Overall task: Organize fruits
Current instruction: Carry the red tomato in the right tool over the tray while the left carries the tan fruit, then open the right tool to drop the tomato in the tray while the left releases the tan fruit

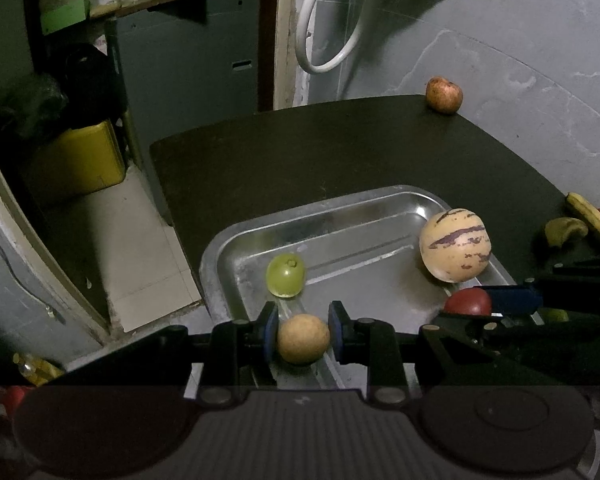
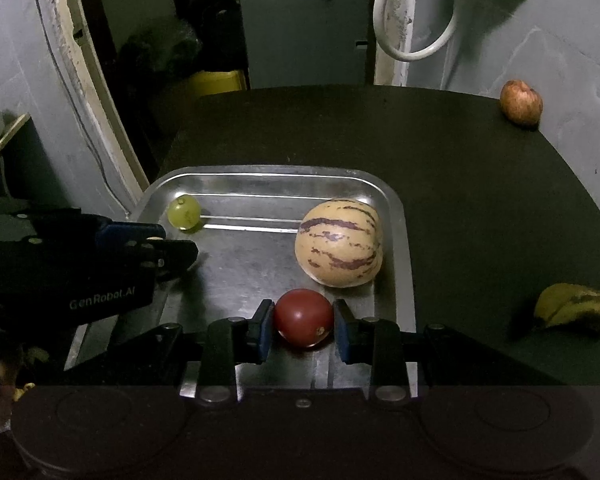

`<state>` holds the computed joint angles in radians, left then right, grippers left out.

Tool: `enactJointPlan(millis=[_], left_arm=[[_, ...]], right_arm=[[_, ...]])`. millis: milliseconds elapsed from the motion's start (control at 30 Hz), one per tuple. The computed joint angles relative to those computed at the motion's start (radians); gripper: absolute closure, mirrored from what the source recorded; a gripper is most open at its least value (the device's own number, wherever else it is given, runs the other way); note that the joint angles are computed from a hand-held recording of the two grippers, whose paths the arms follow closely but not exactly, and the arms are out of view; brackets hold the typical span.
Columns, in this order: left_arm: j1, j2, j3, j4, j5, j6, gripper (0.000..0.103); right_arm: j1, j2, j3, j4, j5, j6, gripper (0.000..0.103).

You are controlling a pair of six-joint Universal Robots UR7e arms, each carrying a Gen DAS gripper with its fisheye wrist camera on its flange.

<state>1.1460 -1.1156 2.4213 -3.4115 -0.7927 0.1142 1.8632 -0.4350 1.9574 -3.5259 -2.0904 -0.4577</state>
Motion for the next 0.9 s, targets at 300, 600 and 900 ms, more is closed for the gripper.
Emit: enactJointPlan(millis=[300,600,900], left_arm=[[-0.002,-0.008,0.0,0.011,0.003,-0.013,0.072],[-0.013,-0.028,0.009,0.011,0.01,-0.024,0.051],[-0.066,-0.086,0.042,0.0,0.02,-0.035,0.023]], right_arm=[[0.0,-0.006,0.01,-0.007,-0.002,0.004,0.065],[0.011,-0.03,0.04,-0.023,-0.005,0.022,0.056],[0.057,-0.091,0.111,-0.084,-0.018,0.026,0.036]])
